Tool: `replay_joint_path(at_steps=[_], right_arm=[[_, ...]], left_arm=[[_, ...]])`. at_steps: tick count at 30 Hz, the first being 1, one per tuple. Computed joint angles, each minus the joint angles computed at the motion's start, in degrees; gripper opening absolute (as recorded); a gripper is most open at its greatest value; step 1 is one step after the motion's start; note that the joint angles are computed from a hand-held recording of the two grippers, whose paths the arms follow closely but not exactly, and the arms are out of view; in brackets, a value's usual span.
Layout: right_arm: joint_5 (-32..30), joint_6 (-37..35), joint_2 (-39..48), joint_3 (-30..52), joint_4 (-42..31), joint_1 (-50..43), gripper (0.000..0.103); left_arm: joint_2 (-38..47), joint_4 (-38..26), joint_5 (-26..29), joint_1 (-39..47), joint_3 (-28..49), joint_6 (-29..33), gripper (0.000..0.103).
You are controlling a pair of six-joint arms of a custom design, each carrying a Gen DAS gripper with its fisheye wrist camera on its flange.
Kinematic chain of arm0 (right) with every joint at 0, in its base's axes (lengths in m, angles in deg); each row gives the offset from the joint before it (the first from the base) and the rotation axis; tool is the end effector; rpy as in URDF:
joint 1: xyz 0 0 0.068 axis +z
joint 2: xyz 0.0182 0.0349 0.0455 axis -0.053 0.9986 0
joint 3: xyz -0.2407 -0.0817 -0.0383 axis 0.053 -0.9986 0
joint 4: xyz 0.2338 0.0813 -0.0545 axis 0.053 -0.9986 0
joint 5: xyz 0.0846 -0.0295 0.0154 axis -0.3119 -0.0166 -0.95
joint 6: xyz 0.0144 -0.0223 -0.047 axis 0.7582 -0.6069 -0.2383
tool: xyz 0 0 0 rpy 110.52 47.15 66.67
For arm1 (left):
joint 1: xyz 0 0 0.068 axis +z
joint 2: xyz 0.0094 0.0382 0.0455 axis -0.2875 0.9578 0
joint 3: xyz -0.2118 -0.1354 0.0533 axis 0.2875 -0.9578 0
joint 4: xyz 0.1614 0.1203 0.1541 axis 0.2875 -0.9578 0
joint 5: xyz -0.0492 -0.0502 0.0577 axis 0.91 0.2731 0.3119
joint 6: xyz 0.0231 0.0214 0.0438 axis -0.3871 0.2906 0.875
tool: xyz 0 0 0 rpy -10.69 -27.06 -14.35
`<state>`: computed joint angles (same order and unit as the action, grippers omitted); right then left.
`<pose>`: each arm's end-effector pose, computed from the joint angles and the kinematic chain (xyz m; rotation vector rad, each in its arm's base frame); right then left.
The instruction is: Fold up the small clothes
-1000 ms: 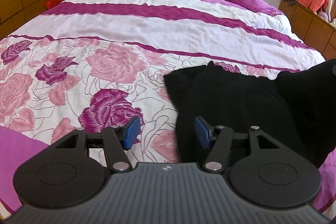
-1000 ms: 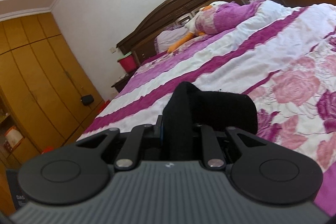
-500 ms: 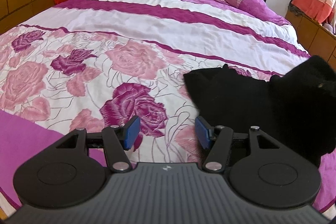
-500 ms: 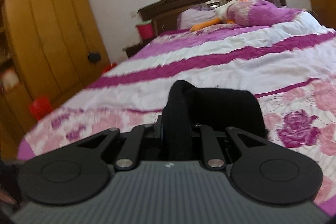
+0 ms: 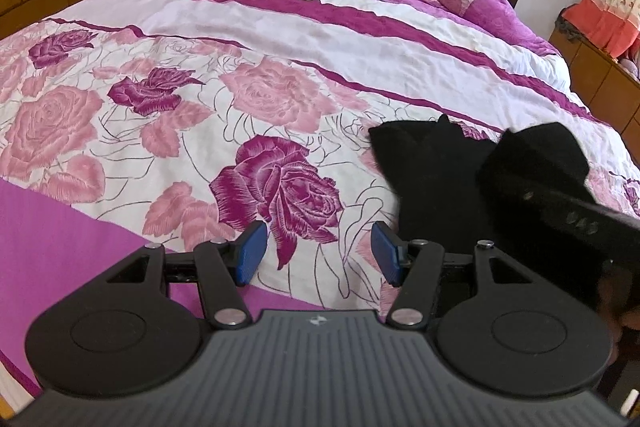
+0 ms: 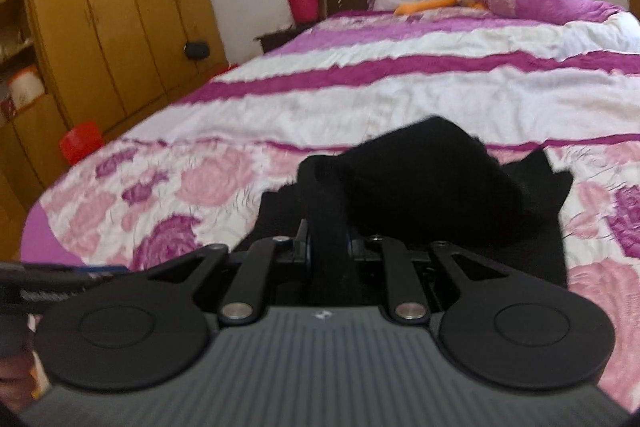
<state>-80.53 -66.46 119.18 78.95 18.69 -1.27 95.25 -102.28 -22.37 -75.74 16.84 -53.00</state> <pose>0.3291 0.0331 0.0860 -0.6434 2.0552 0.6725 0.1832 -0.2561 0.1005 -0.6208 2.2212 -0.0216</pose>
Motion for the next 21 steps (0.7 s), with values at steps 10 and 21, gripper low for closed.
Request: replay_joint_path(at_steps=[10,21], right_arm=[[-11.15,3.96,1.41,1.38,-3.48,-2.37,0.023],[-20.16,-0.11,-4.51,-1.87,-10.52,-8.43,0.024]], left_arm=[[0.18,-1.90,-1.00,-0.50,1.19,-1.07,0.063],[1.78,-0.79,-0.75,-0.44,5.78,3.55,0.063]])
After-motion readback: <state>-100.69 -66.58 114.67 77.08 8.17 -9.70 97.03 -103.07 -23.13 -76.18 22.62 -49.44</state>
